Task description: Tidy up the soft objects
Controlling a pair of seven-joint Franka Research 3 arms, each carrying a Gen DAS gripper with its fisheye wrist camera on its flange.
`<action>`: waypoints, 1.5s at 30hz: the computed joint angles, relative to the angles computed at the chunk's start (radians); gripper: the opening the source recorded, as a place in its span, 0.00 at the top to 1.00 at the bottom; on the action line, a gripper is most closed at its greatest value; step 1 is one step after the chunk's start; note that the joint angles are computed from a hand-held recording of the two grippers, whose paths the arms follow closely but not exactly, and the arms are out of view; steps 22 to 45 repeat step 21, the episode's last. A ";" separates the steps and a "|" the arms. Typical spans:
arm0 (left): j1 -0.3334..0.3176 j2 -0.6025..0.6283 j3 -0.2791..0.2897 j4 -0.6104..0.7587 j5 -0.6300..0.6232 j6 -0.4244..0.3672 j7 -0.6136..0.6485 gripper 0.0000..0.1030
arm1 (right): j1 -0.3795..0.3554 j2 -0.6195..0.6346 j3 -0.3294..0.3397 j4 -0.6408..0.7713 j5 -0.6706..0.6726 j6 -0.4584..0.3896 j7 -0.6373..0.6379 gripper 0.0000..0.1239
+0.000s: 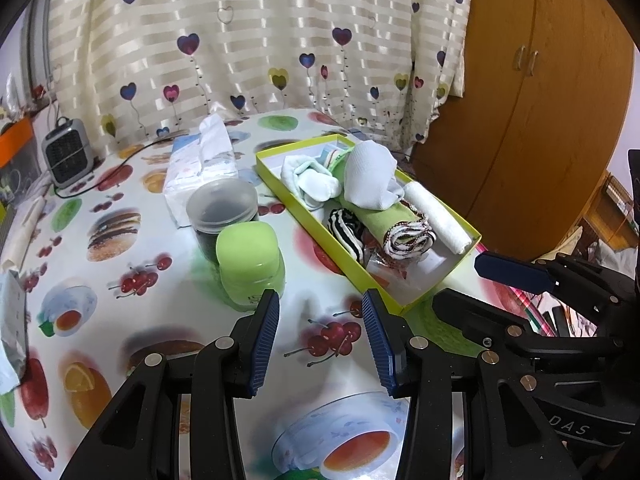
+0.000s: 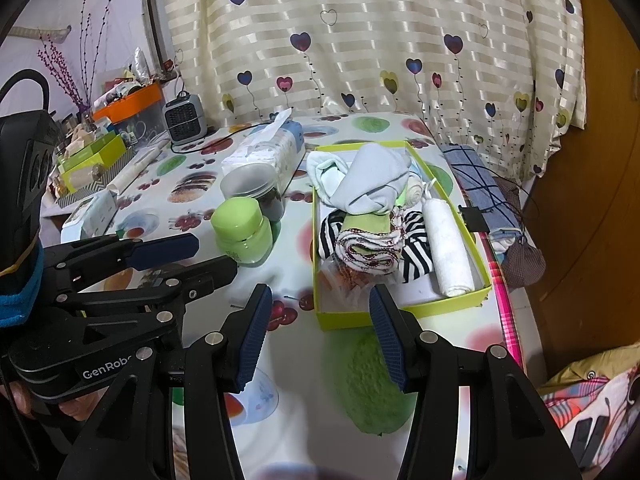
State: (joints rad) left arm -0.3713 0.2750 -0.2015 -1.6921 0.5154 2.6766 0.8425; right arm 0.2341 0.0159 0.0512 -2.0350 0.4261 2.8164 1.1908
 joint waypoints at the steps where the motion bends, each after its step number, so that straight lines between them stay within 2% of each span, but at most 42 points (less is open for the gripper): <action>1: -0.001 0.000 0.001 0.000 0.003 -0.001 -0.001 0.59 | 0.000 0.002 0.000 0.003 0.000 -0.002 0.000 0.58; 45: -0.002 -0.006 -0.003 -0.004 0.002 -0.005 0.005 0.59 | -0.001 -0.003 -0.001 -0.003 0.010 0.000 -0.012 0.58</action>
